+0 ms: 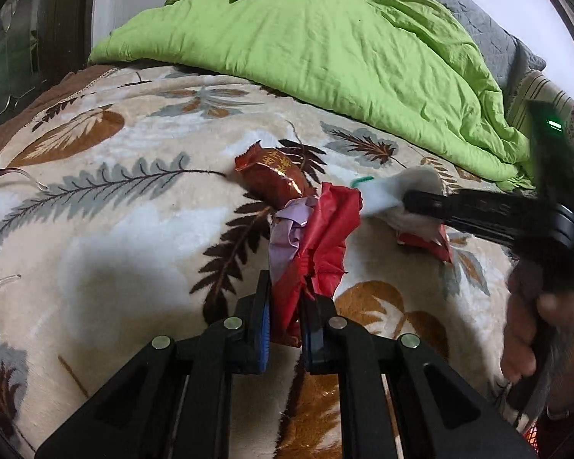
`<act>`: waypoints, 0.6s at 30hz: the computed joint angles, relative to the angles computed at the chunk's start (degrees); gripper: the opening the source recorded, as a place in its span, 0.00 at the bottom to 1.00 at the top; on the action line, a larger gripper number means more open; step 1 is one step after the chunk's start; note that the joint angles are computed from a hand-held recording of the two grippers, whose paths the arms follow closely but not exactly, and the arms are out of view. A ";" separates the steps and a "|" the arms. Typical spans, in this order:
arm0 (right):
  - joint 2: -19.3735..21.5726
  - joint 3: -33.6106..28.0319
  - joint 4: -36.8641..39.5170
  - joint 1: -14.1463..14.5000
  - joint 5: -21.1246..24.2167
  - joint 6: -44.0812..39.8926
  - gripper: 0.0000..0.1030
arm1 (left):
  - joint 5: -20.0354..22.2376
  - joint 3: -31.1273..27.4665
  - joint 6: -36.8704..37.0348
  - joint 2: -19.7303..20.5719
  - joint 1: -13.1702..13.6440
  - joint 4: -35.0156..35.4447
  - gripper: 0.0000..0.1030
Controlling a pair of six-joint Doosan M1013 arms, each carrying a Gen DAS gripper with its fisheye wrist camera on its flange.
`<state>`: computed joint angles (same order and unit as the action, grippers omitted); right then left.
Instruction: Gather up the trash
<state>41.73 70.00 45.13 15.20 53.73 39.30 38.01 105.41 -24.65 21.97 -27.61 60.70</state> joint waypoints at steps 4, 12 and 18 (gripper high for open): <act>-4.56 7.01 6.39 -2.61 -1.63 -6.52 0.21 | 0.00 0.10 -0.33 -0.27 -0.81 0.91 0.12; -11.95 20.89 12.08 -7.10 -6.19 -15.81 0.21 | 0.97 0.29 3.73 -0.54 -4.82 -0.71 0.12; -13.86 25.74 17.18 -7.82 -11.26 -22.79 0.21 | 6.10 -1.81 7.13 1.22 -6.15 -0.81 0.12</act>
<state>27.87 95.74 62.31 7.37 42.48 16.51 44.11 103.60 -17.52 23.19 -33.75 59.89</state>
